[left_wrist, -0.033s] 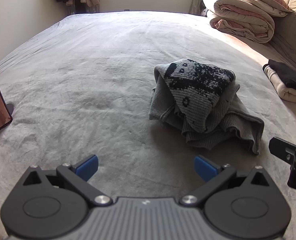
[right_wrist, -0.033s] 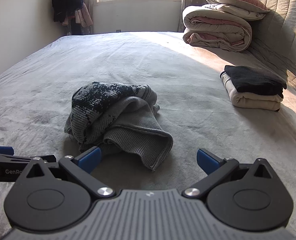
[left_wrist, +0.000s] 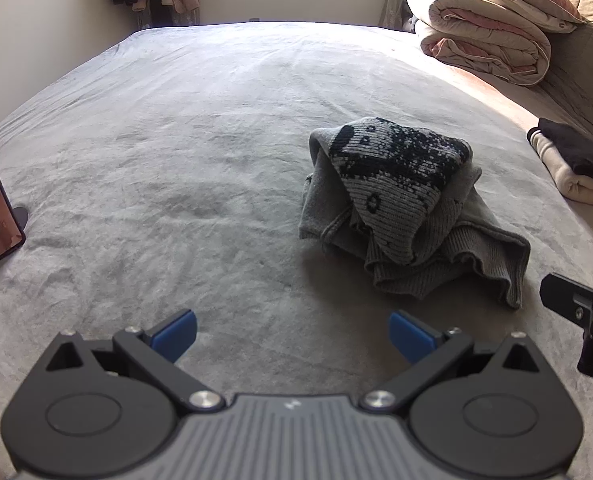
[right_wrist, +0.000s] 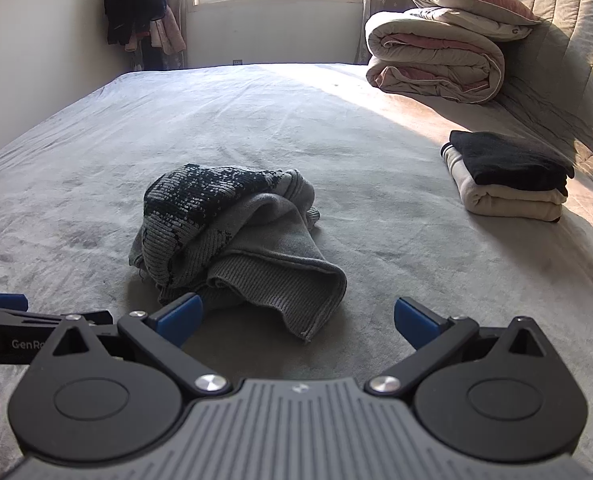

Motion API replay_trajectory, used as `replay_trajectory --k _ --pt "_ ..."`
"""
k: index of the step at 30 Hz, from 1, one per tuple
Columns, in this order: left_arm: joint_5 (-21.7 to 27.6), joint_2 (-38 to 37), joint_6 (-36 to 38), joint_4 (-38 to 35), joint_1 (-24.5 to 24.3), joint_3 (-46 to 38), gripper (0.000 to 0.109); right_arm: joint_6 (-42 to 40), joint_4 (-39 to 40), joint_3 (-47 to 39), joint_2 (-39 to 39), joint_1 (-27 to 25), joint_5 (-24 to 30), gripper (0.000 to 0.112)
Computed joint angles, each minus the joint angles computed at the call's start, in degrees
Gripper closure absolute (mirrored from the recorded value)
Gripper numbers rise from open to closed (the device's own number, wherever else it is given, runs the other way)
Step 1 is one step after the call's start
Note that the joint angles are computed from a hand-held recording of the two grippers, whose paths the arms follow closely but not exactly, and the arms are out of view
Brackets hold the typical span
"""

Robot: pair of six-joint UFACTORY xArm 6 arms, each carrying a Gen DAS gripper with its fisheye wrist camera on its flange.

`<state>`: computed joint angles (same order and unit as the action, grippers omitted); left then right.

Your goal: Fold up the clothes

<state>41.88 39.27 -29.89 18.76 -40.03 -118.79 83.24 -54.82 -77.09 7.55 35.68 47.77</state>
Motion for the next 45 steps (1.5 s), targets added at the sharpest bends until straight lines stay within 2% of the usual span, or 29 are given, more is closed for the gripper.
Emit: replay_trajectory --k 4,6,13,45 --pt "0.53 0.21 0.28 0.06 -0.02 -0.32 0.006 -1.82 0.24 -2.1 1.77 0.54 1.92 0.009" --pt "0.8 0.33 0.43 0.09 -0.03 -0.49 0.006 -0.11 0.09 -0.35 0.57 -0.46 -0.88 0.009" --pt "1.75 0.74 0.93 0.2 -0.07 -1.12 0.006 0.95 -0.77 0.75 -0.2 -0.21 -1.37 0.009" --pt "4.03 1.79 1.01 0.19 -0.02 -2.97 0.006 -0.79 0.72 0.66 -0.57 -0.15 -0.34 0.009"
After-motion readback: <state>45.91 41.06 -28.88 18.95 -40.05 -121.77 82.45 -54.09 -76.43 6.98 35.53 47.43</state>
